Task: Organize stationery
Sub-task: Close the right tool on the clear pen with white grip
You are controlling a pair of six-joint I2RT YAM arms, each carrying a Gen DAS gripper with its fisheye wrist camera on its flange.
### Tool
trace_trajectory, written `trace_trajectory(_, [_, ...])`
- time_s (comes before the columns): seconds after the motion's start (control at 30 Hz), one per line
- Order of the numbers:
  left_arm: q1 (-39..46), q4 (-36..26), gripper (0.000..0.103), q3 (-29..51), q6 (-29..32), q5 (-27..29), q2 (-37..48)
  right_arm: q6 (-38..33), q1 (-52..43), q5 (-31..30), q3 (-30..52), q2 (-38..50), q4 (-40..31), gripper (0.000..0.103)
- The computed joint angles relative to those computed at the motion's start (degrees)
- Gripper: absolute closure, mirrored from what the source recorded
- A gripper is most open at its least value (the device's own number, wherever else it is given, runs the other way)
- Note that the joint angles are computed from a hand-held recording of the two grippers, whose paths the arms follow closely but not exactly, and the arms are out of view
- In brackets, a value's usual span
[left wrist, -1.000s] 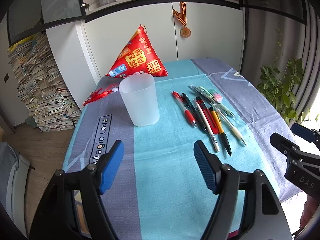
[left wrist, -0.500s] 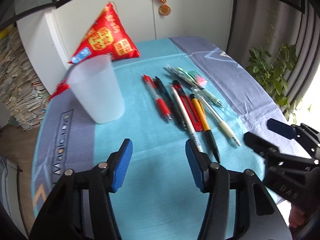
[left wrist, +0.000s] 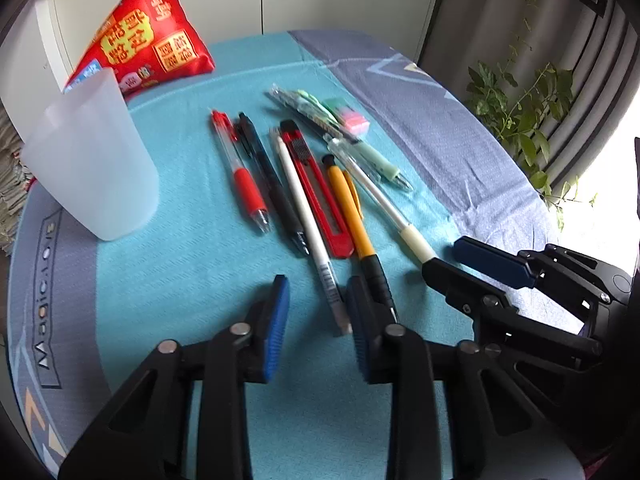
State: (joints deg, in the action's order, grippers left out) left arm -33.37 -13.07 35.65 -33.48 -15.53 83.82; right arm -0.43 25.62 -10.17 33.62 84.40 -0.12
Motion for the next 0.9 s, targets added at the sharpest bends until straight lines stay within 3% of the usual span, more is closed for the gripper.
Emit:
trace_trajectory(0.13, [-0.05,-0.16,0.093,-0.11,0.20,1.54,-0.67,-1.70,2.02,1.51,-0.58,-0.13,0.92,0.090])
trace_trajectory(0.33, [-0.50,-1.55,0.095,-2.24,-0.89,2.00,-4.27,-1.73,0.68,-0.72,-1.05,-2.63,-2.50,0.092])
trace_trajectory(0.57, [-5.55,-8.91,0.095,-6.79,-3.82,-2.00,-14.61,-3.07,-2.25,-3.83,-4.52,-11.27,-9.51,0.092])
trace_trajectory(0.9, [-11.51,-16.23,0.095,-9.06,-11.14,-7.02,-22.59,-1.33,-3.04,-0.45,-9.53,-22.96,-15.64,0.092])
